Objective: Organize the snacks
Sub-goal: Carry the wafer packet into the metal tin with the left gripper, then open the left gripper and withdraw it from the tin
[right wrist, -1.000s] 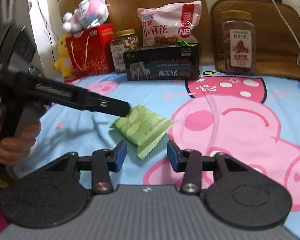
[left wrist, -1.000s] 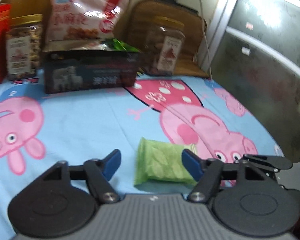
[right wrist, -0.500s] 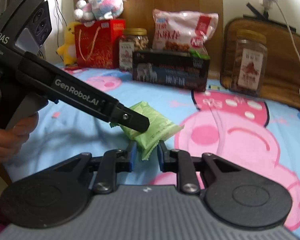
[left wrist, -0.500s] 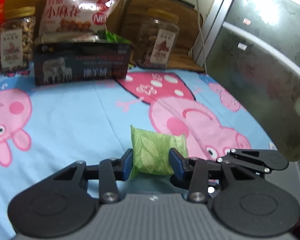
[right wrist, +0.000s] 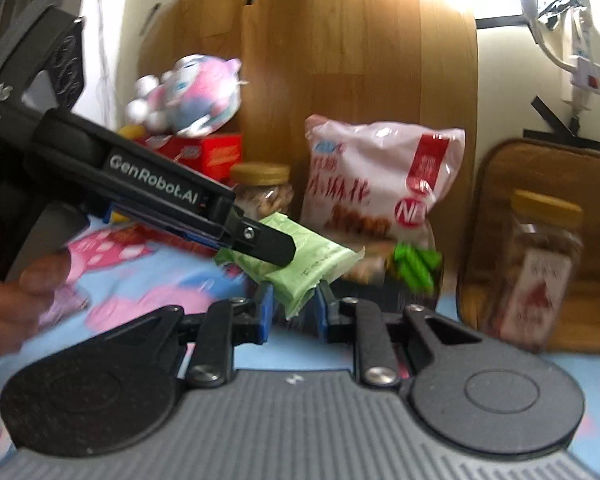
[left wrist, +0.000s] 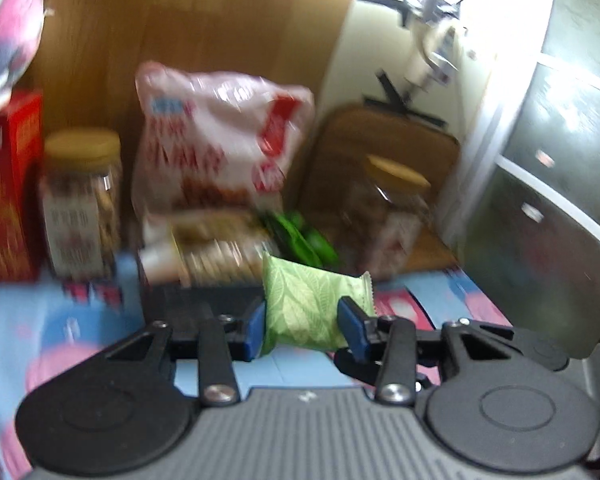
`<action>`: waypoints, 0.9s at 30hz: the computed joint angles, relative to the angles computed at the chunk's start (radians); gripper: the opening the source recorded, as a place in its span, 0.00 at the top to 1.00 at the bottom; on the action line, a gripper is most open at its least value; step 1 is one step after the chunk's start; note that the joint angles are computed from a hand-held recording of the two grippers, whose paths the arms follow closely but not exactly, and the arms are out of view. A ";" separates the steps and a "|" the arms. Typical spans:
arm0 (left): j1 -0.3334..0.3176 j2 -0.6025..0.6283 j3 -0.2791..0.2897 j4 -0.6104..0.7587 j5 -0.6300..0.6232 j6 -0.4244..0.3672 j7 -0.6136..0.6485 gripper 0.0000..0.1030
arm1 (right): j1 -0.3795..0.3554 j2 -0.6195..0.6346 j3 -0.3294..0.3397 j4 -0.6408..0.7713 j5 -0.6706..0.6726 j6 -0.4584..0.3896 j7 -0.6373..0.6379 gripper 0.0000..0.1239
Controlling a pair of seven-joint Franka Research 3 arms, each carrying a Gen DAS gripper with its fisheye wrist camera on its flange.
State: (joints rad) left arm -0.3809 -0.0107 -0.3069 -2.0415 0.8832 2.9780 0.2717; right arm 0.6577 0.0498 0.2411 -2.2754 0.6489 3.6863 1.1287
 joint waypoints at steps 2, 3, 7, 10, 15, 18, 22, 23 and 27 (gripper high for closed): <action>0.007 0.071 0.013 0.084 -0.023 -0.023 0.037 0.62 | -0.013 0.061 -0.019 0.095 0.011 -0.055 -0.011 0.80; 0.005 0.107 0.022 0.121 -0.054 -0.033 0.055 0.62 | -0.019 0.093 -0.030 0.140 0.009 -0.087 -0.002 0.80; -0.018 0.239 0.076 0.251 -0.116 -0.063 0.106 0.62 | 0.071 0.202 -0.136 0.297 0.150 -0.159 -0.134 0.80; -0.041 0.300 0.112 0.309 -0.143 -0.079 0.129 0.62 | 0.158 0.255 -0.230 0.377 0.263 -0.200 -0.232 0.80; -0.101 0.344 0.177 0.361 -0.095 -0.148 0.104 0.58 | 0.220 0.304 -0.302 0.432 0.309 -0.216 -0.279 0.78; -0.134 0.355 0.204 0.392 -0.021 -0.220 0.050 0.48 | 0.214 0.293 -0.282 0.415 0.305 -0.185 -0.281 0.76; -0.128 0.310 0.188 0.358 0.012 -0.242 0.000 0.48 | 0.110 0.231 -0.156 0.321 0.227 -0.116 -0.180 0.76; -0.127 0.294 0.183 0.343 0.025 -0.248 -0.018 0.48 | 0.082 0.214 -0.127 0.292 0.198 -0.104 -0.138 0.76; -0.131 0.199 0.151 0.251 0.113 -0.286 -0.108 0.48 | 0.038 0.115 -0.054 0.143 0.155 -0.044 -0.001 0.76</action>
State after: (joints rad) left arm -0.5116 0.1879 -0.1558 -1.7909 0.9963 2.6917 0.1635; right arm 0.6959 0.1652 0.1872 -2.1321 0.8034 3.6419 1.1276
